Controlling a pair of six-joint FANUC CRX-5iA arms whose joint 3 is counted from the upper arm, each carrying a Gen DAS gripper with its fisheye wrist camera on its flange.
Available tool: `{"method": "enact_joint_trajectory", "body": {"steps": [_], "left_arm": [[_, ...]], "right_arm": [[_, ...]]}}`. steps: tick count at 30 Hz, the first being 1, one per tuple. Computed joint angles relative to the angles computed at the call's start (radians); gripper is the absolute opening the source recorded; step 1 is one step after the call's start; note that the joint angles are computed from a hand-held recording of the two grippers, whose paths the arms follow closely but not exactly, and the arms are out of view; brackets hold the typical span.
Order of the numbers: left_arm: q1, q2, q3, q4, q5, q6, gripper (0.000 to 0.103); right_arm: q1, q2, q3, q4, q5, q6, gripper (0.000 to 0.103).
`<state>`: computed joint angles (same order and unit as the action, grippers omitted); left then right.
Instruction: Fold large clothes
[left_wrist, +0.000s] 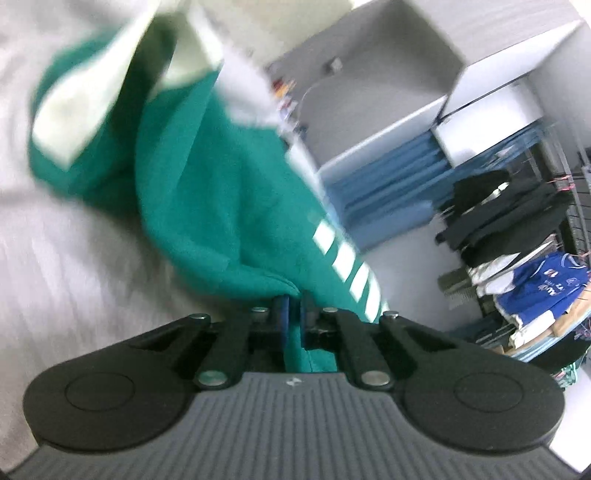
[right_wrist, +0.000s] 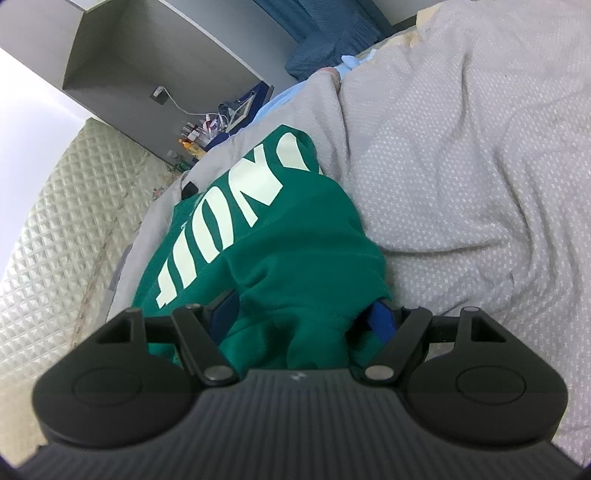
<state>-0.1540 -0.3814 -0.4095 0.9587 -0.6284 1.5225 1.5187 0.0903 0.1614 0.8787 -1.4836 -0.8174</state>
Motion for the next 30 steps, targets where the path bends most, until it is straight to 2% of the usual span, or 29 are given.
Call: {"method": "enact_joint_trajectory", "body": {"steps": [5, 10, 12, 15, 19, 22, 24, 26, 28, 30], "left_arm": [[0.020, -0.083, -0.030, 0.066, 0.080, -0.075, 0.005], [0.118, -0.149, -0.035, 0.023, 0.093, 0.028, 0.005], [0.186, -0.153, -0.013, -0.057, 0.051, 0.109, 0.005], [0.233, -0.125, 0.037, -0.198, -0.018, 0.238, 0.005], [0.238, -0.094, 0.058, -0.249, -0.076, 0.309, 0.006], [0.239, -0.096, 0.042, -0.221, -0.096, 0.299, 0.006], [0.234, -0.090, 0.040, -0.205, -0.118, 0.297, 0.019], [0.247, -0.096, 0.018, -0.192, -0.154, 0.289, 0.065], [0.236, -0.094, 0.031, -0.240, -0.194, 0.343, 0.077], [0.220, -0.087, 0.063, -0.320, -0.249, 0.407, 0.078]], "right_arm": [[0.006, -0.036, -0.055, 0.054, 0.089, -0.020, 0.077], [-0.003, -0.079, -0.130, 0.132, 0.220, -0.054, 0.080], [-0.002, -0.068, -0.116, 0.134, 0.199, -0.033, 0.087], [-0.009, -0.070, -0.120, 0.116, 0.192, -0.038, 0.086], [-0.031, -0.079, -0.126, 0.023, 0.209, -0.045, 0.087], [-0.048, -0.074, -0.128, -0.023, 0.233, -0.050, 0.087], [-0.062, -0.061, -0.118, -0.037, 0.240, -0.037, 0.086], [-0.081, -0.041, -0.101, -0.051, 0.245, 0.007, 0.086], [-0.102, -0.009, -0.065, -0.079, 0.231, 0.075, 0.086], [-0.111, 0.021, -0.028, -0.101, 0.185, 0.125, 0.081]]}}
